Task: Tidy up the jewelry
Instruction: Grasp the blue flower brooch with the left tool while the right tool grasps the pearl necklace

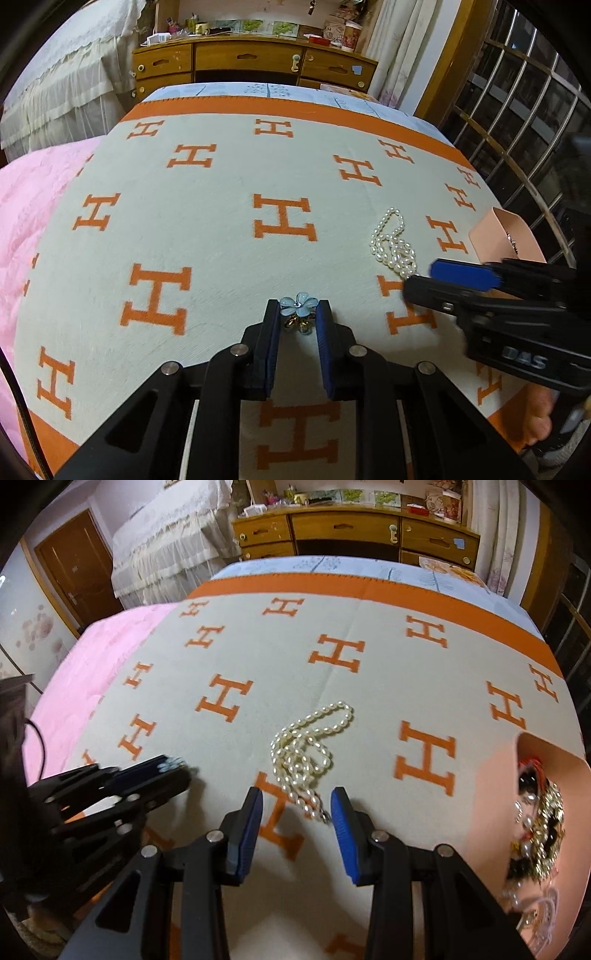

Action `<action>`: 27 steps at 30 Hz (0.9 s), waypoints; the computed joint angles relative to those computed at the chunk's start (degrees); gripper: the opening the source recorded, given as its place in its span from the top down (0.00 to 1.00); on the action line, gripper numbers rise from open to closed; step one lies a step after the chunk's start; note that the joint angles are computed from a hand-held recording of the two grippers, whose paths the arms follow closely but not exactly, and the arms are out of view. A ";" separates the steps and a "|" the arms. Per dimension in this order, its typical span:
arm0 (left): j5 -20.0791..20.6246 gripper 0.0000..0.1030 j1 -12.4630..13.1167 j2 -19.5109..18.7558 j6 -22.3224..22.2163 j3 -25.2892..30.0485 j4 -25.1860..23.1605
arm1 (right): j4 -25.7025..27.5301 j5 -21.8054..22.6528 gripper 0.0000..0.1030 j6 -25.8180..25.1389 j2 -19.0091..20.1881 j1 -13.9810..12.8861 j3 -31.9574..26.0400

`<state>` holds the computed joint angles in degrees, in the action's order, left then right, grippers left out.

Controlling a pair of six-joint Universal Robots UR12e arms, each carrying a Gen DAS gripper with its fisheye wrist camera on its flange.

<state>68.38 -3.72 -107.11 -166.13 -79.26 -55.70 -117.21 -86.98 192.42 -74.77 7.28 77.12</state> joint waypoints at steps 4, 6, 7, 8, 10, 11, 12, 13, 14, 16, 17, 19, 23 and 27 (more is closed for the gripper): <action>-1.09 0.83 0.38 0.13 0.46 -0.28 0.01 | -0.50 -3.02 0.62 -0.70 0.85 0.84 -0.73; -1.68 0.83 0.61 0.14 0.65 -0.34 -0.14 | -0.66 -4.62 0.62 -1.16 1.20 1.30 -1.02; -1.89 0.83 0.69 0.16 0.70 -0.37 -0.21 | -0.88 -6.07 0.62 -1.87 1.45 1.72 -1.18; -2.11 0.83 0.78 0.17 0.74 -0.39 -0.27 | -1.17 -7.09 0.63 -2.43 1.57 1.99 -1.19; -2.49 0.83 0.93 0.26 0.84 -0.50 -0.24 | -2.19 -9.06 0.79 -3.37 1.65 2.43 -0.98; -2.67 0.83 1.01 0.32 0.83 -0.61 -0.07 | -2.24 -8.63 0.84 -3.26 1.54 2.30 -0.89; -2.79 0.83 1.07 0.39 0.82 -0.66 -0.01 | -2.31 -8.31 0.85 -3.10 1.48 2.19 -0.84; -2.94 0.83 1.13 0.46 0.82 -0.72 0.11 | -2.47 -7.98 0.85 -2.93 1.35 2.06 -0.68; -3.03 0.83 1.21 0.60 0.80 -0.83 0.22 | -2.83 -7.57 0.86 -2.65 1.18 1.92 -0.46; -3.25 0.83 1.32 0.83 0.74 -1.02 0.61 | -3.68 -6.42 0.89 -1.91 0.62 1.61 0.13; -3.25 0.83 1.34 0.95 0.72 -1.09 0.88 | -4.29 -5.65 0.96 -1.43 0.22 1.43 0.51; -3.35 0.83 1.41 1.23 0.72 -1.26 1.28 | -6.12 -3.95 0.95 -0.47 -0.84 0.95 1.48; -3.71 0.83 1.48 1.71 0.54 -1.33 1.79 | -9.72 -2.10 0.95 0.88 -2.73 0.33 2.97; -4.05 0.83 1.41 2.36 1.03 -1.26 1.88 | -14.09 -0.03 0.96 2.69 -5.12 -0.56 4.37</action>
<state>64.32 -2.31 -104.74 -165.10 -80.52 -53.82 -131.31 -87.01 195.11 -79.89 6.71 81.49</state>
